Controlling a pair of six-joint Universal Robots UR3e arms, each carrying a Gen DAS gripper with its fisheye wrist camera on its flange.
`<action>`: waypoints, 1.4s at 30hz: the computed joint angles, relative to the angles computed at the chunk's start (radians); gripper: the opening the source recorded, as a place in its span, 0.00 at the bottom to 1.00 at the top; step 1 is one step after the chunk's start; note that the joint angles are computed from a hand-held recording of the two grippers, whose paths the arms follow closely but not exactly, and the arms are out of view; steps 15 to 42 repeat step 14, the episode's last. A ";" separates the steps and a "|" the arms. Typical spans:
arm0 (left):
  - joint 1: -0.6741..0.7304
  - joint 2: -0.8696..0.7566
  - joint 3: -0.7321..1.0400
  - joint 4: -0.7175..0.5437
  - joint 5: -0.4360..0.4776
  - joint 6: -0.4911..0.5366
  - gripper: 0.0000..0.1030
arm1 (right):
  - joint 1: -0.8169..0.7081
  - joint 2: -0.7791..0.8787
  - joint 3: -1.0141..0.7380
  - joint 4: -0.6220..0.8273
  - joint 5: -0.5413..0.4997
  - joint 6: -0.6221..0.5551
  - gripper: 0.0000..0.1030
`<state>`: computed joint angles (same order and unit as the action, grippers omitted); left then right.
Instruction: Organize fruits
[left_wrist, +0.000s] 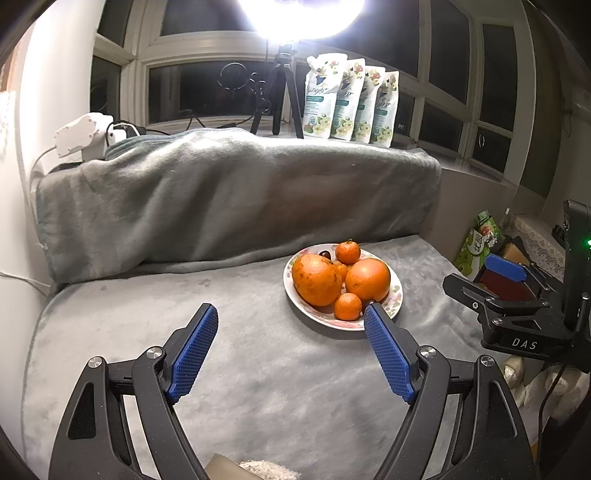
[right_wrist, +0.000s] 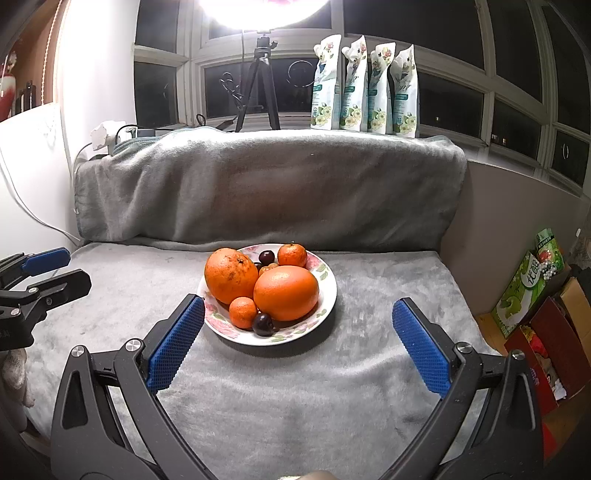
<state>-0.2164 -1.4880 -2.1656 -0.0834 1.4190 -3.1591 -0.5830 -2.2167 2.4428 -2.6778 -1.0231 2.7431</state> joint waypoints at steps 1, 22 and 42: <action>0.000 -0.002 0.000 0.003 0.000 0.000 0.79 | -0.001 -0.003 -0.001 0.005 0.001 -0.001 1.00; 0.001 0.011 -0.032 0.052 0.013 0.012 0.79 | 0.005 0.003 0.009 -0.009 -0.004 -0.003 1.00; 0.001 0.011 -0.032 0.052 0.013 0.012 0.79 | 0.005 0.003 0.009 -0.009 -0.004 -0.003 1.00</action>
